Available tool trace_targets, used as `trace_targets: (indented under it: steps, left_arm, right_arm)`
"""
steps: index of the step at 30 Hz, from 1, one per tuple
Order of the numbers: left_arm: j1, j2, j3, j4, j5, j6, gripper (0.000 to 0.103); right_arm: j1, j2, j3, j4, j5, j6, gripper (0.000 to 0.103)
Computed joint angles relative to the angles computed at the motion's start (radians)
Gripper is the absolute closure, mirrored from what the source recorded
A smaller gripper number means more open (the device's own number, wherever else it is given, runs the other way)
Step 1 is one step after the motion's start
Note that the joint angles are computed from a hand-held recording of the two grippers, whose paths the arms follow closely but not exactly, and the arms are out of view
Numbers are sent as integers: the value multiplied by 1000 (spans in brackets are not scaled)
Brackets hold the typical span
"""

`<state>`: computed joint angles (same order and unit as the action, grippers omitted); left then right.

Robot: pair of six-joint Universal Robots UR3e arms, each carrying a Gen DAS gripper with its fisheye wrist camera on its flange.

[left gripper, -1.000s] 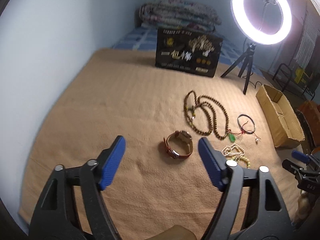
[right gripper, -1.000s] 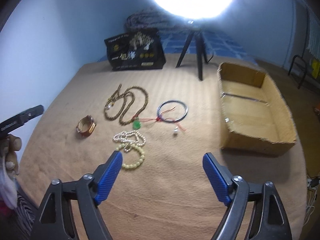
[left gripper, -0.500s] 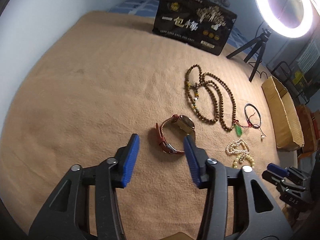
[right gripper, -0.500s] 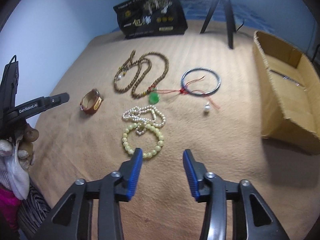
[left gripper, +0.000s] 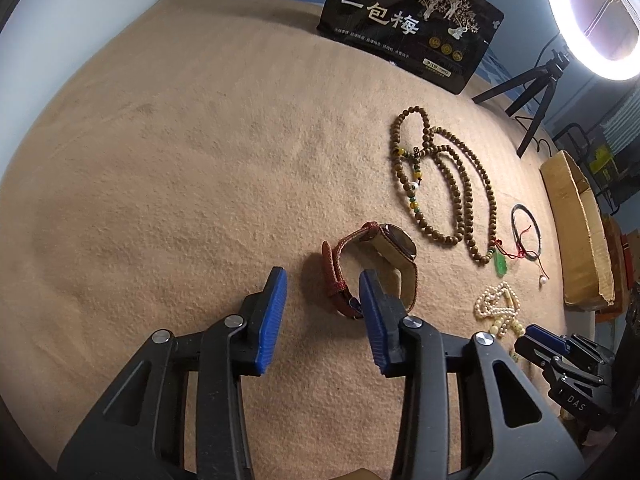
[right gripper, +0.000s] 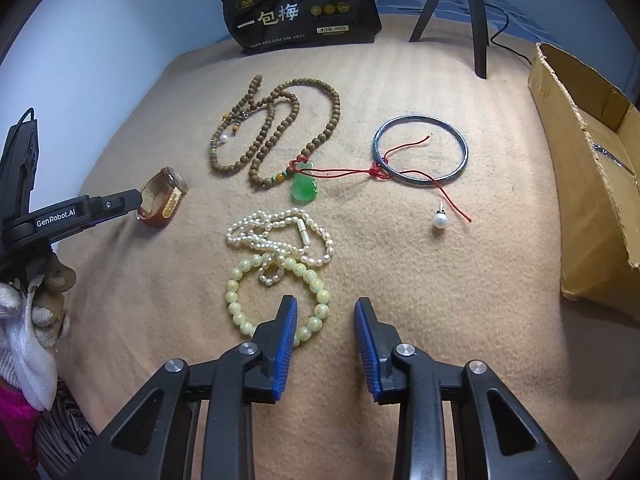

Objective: Organize jewelry
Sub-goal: 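Grasp the brown leather watch strap with the left tool while the right tool grasps the cream bead bracelet, then carry the watch with the left tool while the right tool carries the bracelet into the cardboard box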

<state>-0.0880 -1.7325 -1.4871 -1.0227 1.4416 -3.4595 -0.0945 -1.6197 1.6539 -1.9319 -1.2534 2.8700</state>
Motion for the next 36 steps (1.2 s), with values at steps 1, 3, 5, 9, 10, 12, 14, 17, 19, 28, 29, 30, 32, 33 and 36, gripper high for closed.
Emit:
trace_targets:
  steps: [1,3,5,9,10,12,14,17,19,28,29,30,32,33,36]
  left_arm:
    - [-2,-5,1,1,1,2,67]
    - [-4,-18,7,0,-4,2,69]
    - [-6,-29,11,-1,-5,3,71]
    - [-8,-45,20,-3,-15,2,77]
    - [-9,-48,21,-4,-15,1,79]
    - [-10,-56,26,-2,-18,2,83]
    - [-10,-58,24,1,-23,-1,88]
    - [-9,-56,21,5,-25,-8,89]
    - [-6,-51,19,5,-28,-9,90]
    - [2,-9,3,-4,-35,-3,93]
    - [0,-5,2,-4,-33,-3,93]
    - [-1,-1,1,-5,-33,-2,93]
    - [-2,9,-2,-6,-33,-3,93]
    - [-3,14,-1,-7,-33,-4,93]
    - [-6,27,-3,-8,-33,-4,93]
  right_arm:
    - [-1,-2,0,3,-1,-3,74]
    - [4,3,-1,-6,-9,-5,75]
    - [16,12,-3,-20,-27,-7,78]
    - [41,30,-2,-52,-59,-13,85]
    - [39,25,1,-49,-56,-19,90]
    - [38,25,2,-47,-50,-23,95]
    - [40,25,4,-50,-51,-22,96]
    - [26,14,7,-41,-29,-18,98]
    - [15,3,7,-29,-11,-19,98]
    - [-11,-68,9,9,17,-39,98]
    - [-16,-81,11,15,18,-45,98]
    - [-20,-91,9,21,19,-48,98]
    - [-24,-104,9,24,20,-47,98]
    - [-32,-115,7,32,26,-50,98]
    - [-44,-143,7,45,28,-59,98]
